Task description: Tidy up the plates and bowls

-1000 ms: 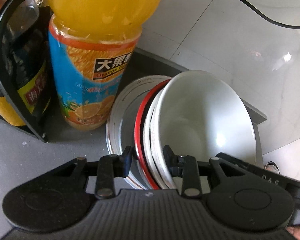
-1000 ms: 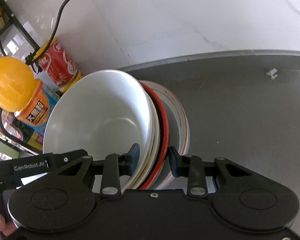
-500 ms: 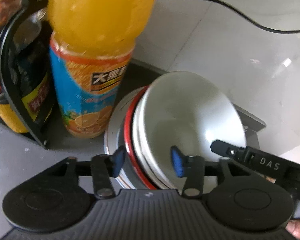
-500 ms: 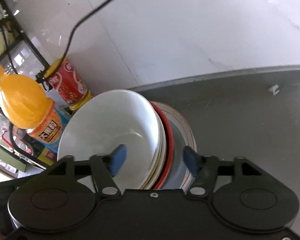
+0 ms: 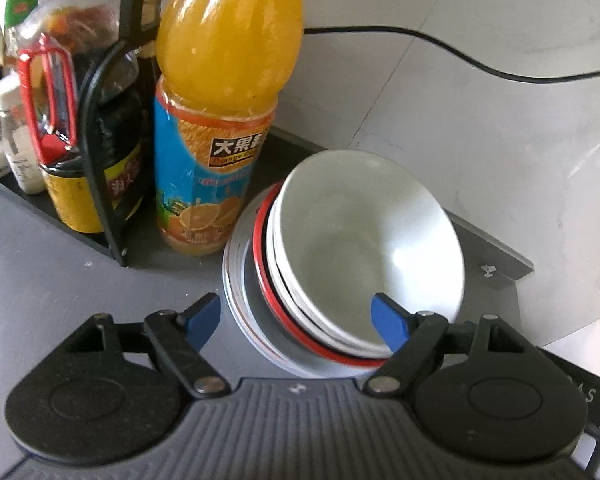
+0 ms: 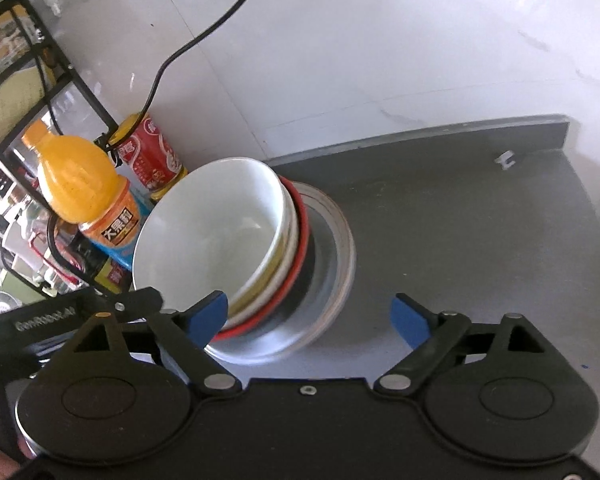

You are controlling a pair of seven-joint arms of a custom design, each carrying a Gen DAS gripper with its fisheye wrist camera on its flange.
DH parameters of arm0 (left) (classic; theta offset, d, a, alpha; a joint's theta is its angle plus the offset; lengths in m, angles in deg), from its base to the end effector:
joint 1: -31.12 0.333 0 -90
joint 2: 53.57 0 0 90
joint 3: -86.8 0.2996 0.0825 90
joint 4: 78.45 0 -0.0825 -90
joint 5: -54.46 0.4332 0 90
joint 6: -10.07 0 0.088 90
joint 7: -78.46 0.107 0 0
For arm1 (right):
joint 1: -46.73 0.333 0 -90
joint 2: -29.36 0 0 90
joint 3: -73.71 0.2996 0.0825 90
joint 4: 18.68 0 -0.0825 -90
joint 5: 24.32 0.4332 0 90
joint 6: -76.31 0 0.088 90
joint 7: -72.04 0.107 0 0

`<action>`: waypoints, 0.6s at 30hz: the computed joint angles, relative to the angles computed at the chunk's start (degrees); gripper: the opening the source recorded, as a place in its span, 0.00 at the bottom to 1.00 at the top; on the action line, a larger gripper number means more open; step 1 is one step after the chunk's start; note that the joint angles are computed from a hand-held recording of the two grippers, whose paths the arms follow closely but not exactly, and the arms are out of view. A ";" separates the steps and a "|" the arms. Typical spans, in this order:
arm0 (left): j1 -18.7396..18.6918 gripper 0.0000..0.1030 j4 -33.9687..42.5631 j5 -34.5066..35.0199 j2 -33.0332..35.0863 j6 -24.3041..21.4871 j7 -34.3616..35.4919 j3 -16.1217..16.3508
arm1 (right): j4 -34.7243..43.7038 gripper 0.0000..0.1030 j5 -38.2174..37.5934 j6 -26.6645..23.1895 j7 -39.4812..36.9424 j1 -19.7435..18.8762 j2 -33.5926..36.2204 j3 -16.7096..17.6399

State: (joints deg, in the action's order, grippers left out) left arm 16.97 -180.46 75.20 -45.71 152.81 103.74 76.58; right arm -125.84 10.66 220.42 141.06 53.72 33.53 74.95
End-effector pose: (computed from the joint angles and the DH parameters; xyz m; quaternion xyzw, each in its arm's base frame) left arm 0.6296 -0.2814 0.5079 -0.8147 0.4895 -0.2794 0.1362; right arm 0.6628 0.0906 0.5013 -0.6959 0.6217 -0.0613 0.3542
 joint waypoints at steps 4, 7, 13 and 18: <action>-0.66 0.80 -1.26 0.96 -2.44 -1.72 -1.75 -0.59 | -2.75 0.90 0.15 0.65 0.37 -0.11 -2.64 -0.48; -0.76 0.84 -2.44 0.92 -4.90 -3.25 -1.77 -1.34 | -5.37 0.93 -0.37 2.42 1.44 0.16 -5.17 -0.95; -0.37 0.88 -4.37 2.57 -8.86 -6.23 -0.50 -2.65 | -10.51 1.00 -1.41 5.07 2.35 1.57 -10.98 -1.86; 0.82 0.88 -9.18 0.25 -13.63 -3.72 1.91 -2.85 | -15.72 1.00 -7.51 9.25 9.45 2.76 -16.13 -1.12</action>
